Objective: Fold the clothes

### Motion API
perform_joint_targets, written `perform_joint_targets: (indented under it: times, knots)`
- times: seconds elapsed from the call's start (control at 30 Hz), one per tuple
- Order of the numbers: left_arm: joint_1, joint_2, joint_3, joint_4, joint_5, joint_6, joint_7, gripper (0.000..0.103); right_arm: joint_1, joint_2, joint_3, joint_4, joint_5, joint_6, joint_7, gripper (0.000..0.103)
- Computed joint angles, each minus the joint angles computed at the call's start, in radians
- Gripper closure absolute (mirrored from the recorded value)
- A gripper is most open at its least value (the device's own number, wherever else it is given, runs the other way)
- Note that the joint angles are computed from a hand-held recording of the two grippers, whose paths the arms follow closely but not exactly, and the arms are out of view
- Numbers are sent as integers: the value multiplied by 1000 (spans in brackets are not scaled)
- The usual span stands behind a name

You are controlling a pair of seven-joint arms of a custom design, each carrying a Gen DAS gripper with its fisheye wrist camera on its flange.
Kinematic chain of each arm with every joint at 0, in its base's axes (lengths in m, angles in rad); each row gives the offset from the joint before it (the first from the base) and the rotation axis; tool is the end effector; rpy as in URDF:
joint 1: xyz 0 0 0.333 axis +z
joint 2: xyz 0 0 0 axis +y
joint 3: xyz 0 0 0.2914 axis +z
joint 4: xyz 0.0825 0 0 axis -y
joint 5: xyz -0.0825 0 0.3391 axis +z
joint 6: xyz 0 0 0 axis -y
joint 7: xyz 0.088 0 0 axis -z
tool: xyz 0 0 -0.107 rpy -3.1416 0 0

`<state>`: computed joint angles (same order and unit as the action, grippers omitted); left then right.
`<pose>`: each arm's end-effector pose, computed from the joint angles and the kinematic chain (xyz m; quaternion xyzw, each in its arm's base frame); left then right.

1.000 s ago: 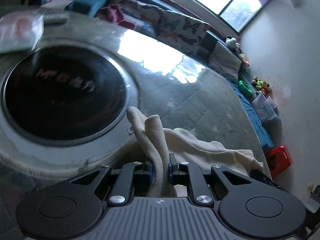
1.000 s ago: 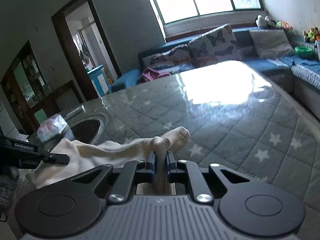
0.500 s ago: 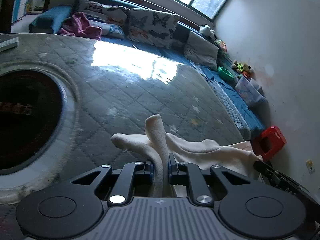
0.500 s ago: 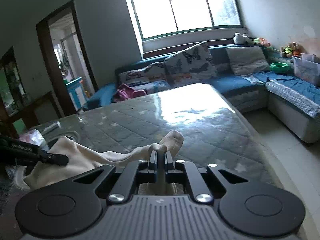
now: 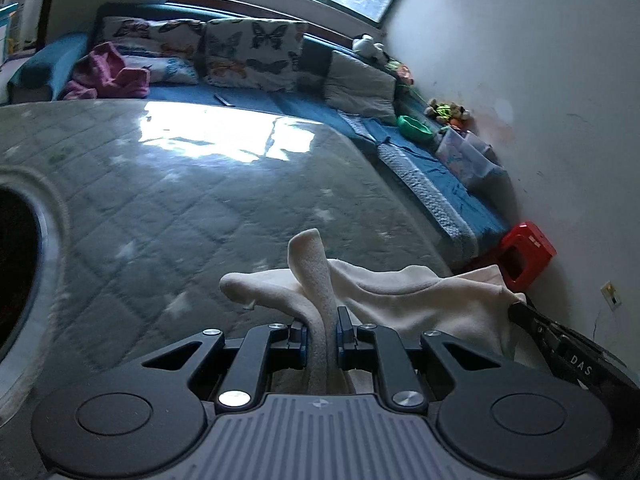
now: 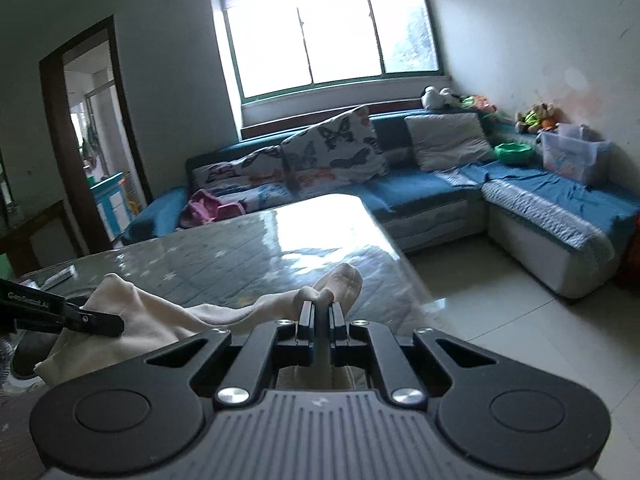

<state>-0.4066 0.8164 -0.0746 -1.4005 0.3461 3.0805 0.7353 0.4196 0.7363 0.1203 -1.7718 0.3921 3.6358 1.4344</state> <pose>0.6380 -0.3453 0.3302 -0.6626 0.6196 -0.4049 0.1144 0.5907 0.2768 0.2954 -0.6438 0.5618 -0.2527 0.4540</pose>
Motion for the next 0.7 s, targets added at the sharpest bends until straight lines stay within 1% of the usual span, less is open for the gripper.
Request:
perform_joint_targets:
  times: [0.07,0.23,0.3,0.43,0.5,0.7]
  knots:
    - [3,37,-24,67,-4,-31,26,89,24,0,-37,12,37,-6,-16,97]
    - [3,132,-74,232,-33,-122,94,89,61,17,-96,49,123,-33,-52,97]
    - [2,164,-91,284,-48,-155,126,89,63,29,-106,63,141,-46,-62,97]
    - [-12,204,-96,342,-71,-205,163,89,91,51,-138,77,191,-73,-82,97]
    - [-20,215,-89,357,-78,-227,172,89,94,60,-144,80,204,-81,-86,97]
    - [-33,220,-76,361,-82,-239,178,89,134,79,-195,98,248,-116,-99,97]
